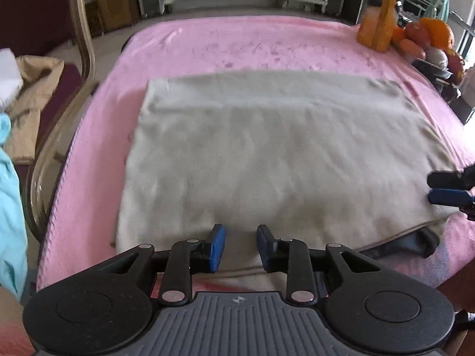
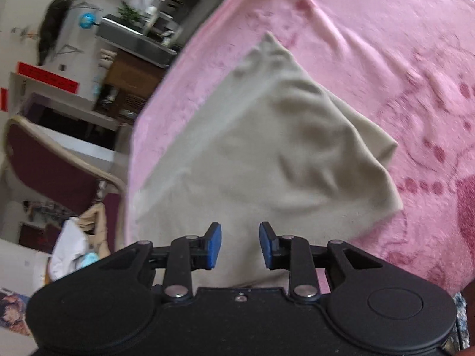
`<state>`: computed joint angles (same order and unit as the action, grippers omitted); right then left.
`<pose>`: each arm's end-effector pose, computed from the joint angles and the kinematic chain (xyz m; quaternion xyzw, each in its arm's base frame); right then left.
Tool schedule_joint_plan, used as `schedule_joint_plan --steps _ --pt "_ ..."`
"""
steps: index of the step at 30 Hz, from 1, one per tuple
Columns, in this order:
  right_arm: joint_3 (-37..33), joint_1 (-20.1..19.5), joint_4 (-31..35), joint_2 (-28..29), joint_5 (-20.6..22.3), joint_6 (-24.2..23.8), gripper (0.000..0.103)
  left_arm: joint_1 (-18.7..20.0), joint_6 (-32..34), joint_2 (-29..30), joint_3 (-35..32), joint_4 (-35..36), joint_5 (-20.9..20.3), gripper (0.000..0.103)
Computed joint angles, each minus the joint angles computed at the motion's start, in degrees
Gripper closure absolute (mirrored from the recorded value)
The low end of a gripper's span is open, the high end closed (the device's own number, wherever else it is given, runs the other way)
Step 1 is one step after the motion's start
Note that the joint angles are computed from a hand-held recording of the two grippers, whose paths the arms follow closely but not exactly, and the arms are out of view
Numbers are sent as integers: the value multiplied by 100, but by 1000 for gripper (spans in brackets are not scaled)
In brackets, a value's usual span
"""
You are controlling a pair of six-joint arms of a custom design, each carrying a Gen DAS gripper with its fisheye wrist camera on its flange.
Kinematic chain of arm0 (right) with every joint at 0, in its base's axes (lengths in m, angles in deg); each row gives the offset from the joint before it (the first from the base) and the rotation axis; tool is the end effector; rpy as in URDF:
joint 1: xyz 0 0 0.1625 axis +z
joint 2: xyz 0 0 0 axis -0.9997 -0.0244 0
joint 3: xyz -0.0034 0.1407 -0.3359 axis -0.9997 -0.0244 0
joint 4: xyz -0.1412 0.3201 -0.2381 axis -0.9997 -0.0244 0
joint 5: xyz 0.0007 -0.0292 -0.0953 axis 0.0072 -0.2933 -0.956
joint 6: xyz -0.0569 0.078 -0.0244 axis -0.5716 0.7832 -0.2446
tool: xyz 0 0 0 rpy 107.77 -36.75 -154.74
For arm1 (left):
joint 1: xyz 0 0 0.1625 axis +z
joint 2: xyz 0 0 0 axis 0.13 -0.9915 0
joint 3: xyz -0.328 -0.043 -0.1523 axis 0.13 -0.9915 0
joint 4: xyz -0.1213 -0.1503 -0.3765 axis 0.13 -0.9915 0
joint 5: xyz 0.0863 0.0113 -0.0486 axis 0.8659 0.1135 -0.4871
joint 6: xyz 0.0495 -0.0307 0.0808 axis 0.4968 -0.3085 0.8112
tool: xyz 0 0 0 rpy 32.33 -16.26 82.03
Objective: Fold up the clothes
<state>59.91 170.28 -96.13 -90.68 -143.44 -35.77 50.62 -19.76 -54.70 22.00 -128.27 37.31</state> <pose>0.0125 -0.8725 0.2084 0.0044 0.9847 -0.1741 0.0025 -0.2075 -0.7469 0.0703 0.0108 0.8678 -0.3005 0.3957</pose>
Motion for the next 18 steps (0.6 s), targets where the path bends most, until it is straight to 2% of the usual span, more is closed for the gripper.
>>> schedule_joint_plan --steps 2,8,11,14,16,18 --pt "56 -1 -29 -55 -159 -45 77 -5 -104 -76 89 7 3 73" --pt "1636 -139 -1294 -1133 -166 -192 68 -17 -257 -118 133 56 35 72" --pt "1789 -286 -1073 -1292 53 10 66 -32 -249 -55 41 178 94 72" --pt "1701 -304 -926 -1215 72 179 66 -48 -207 -20 -2 240 135 72" --pt "1627 -281 -918 -1128 34 299 66 -49 -191 -41 31 213 120 72" --pt "1608 -226 -1072 -1047 -180 378 66 -39 -179 -70 63 174 89 72"
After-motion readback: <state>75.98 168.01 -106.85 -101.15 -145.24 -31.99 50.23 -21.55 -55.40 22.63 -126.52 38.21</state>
